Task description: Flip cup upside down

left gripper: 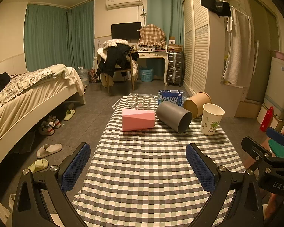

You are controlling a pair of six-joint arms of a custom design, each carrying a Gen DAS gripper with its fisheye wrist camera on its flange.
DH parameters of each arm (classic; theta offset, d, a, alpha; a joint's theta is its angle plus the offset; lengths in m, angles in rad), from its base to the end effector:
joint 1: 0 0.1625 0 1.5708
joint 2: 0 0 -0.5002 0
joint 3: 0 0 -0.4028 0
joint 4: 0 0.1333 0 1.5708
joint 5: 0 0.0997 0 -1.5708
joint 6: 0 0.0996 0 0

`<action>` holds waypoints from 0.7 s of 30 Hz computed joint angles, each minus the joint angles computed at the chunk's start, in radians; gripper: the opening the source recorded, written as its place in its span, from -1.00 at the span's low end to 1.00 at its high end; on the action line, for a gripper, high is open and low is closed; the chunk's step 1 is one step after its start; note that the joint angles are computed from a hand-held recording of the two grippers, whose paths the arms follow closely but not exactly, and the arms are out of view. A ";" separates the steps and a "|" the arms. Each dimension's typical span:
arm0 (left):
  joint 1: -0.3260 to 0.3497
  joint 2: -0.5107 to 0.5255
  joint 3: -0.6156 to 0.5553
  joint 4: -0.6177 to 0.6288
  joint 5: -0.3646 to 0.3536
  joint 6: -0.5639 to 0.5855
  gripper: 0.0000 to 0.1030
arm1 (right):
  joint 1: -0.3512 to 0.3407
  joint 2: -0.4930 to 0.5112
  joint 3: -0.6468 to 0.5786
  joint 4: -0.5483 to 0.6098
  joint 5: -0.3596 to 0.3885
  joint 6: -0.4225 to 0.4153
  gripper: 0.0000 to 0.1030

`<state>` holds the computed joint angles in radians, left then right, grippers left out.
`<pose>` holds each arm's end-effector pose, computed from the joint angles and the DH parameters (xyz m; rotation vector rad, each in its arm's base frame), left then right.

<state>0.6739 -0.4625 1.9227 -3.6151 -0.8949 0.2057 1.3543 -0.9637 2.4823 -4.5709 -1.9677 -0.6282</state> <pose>-0.3609 -0.5386 -0.0245 1.0916 2.2829 -1.0114 0.0052 -0.4176 0.2622 0.0445 -1.8570 1.3733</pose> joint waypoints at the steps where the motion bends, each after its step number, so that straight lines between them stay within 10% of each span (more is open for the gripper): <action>1: -0.001 0.000 0.001 0.001 0.001 -0.002 1.00 | 0.016 0.011 -0.005 -0.005 -0.016 0.001 0.99; 21: 0.002 0.001 0.001 0.001 0.002 0.000 1.00 | 0.038 0.048 -0.017 -0.024 -0.041 0.000 0.99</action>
